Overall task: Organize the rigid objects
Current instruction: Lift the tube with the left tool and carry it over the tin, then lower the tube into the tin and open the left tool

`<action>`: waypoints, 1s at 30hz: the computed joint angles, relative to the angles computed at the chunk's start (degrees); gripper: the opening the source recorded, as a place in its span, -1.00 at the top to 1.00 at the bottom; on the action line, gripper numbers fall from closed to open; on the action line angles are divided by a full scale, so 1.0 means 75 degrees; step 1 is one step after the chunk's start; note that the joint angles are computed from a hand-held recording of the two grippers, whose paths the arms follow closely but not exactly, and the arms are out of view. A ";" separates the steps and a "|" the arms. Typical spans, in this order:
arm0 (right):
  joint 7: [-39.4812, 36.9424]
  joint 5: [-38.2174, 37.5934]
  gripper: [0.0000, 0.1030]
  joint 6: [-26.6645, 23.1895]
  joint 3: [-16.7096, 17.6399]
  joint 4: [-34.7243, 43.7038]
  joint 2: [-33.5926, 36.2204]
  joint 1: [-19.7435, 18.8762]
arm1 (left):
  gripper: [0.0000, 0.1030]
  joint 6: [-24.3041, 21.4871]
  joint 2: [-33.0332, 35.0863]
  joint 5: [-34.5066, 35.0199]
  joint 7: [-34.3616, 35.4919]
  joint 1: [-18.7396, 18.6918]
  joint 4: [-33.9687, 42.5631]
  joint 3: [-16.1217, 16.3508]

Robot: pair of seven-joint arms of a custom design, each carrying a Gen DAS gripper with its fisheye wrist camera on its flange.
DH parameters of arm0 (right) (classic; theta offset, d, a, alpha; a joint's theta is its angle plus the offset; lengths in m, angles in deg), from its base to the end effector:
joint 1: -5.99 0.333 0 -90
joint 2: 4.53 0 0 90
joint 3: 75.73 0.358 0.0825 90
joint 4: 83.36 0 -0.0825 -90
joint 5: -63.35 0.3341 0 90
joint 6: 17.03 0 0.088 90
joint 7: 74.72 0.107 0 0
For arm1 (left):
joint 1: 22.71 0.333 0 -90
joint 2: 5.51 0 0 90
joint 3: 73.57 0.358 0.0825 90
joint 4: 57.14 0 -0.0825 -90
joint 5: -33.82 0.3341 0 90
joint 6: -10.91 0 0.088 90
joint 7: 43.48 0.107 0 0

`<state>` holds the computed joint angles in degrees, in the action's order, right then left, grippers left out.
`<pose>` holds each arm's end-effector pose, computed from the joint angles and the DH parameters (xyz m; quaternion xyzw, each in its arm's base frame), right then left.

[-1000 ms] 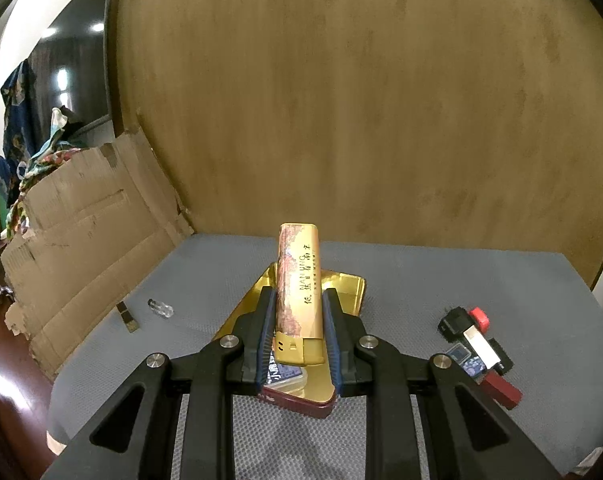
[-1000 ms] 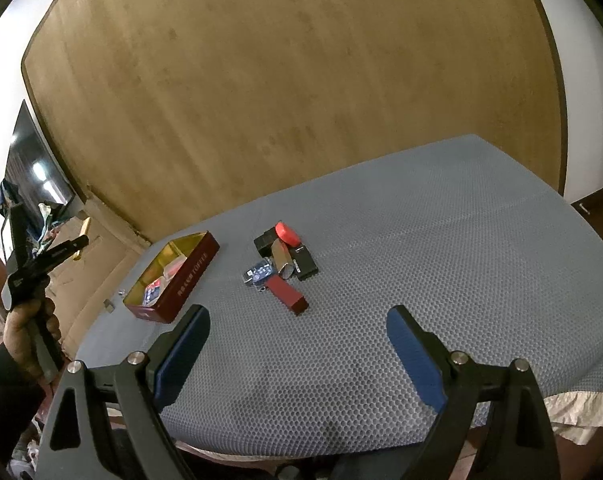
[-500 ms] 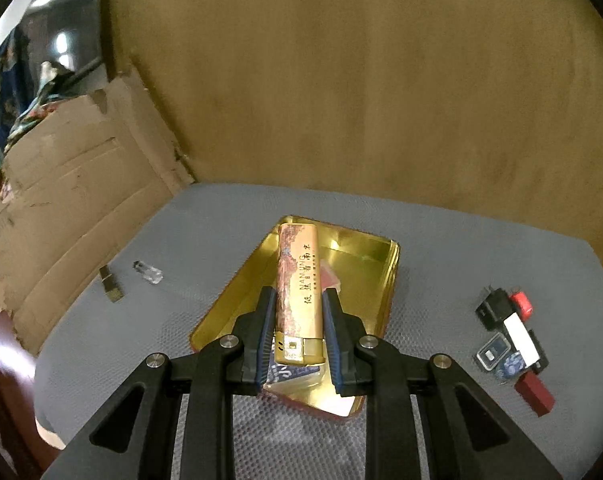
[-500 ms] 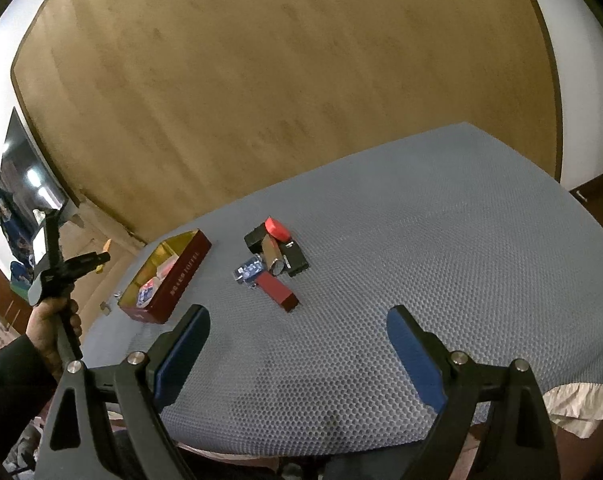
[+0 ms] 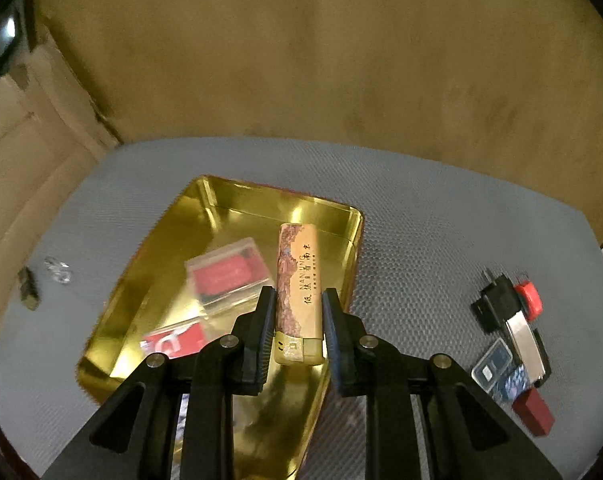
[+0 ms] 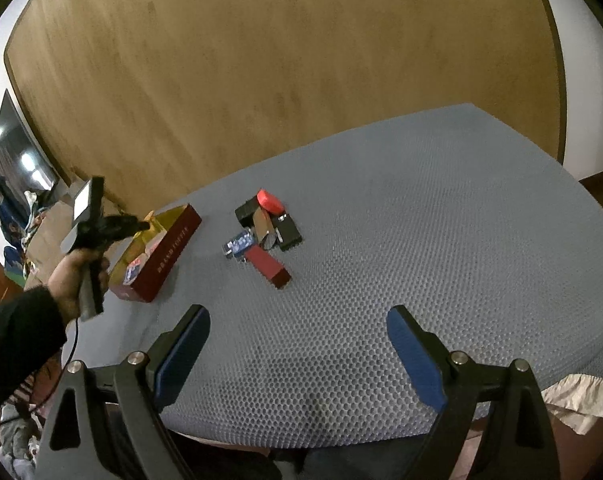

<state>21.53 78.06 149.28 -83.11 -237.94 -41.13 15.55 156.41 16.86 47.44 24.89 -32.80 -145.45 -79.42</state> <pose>0.3265 -0.0133 0.5754 -0.5387 0.7328 -0.1710 0.3789 0.6636 -0.1780 0.5552 -0.6609 0.6841 -0.2346 0.2004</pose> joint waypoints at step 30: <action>-0.0485 0.0157 -0.79 -0.0487 0.0011 0.0127 0.0418 -0.0205 | -0.99 0.2996 -0.2794 0.2535 -0.2700 -0.0218 -0.3332 0.0371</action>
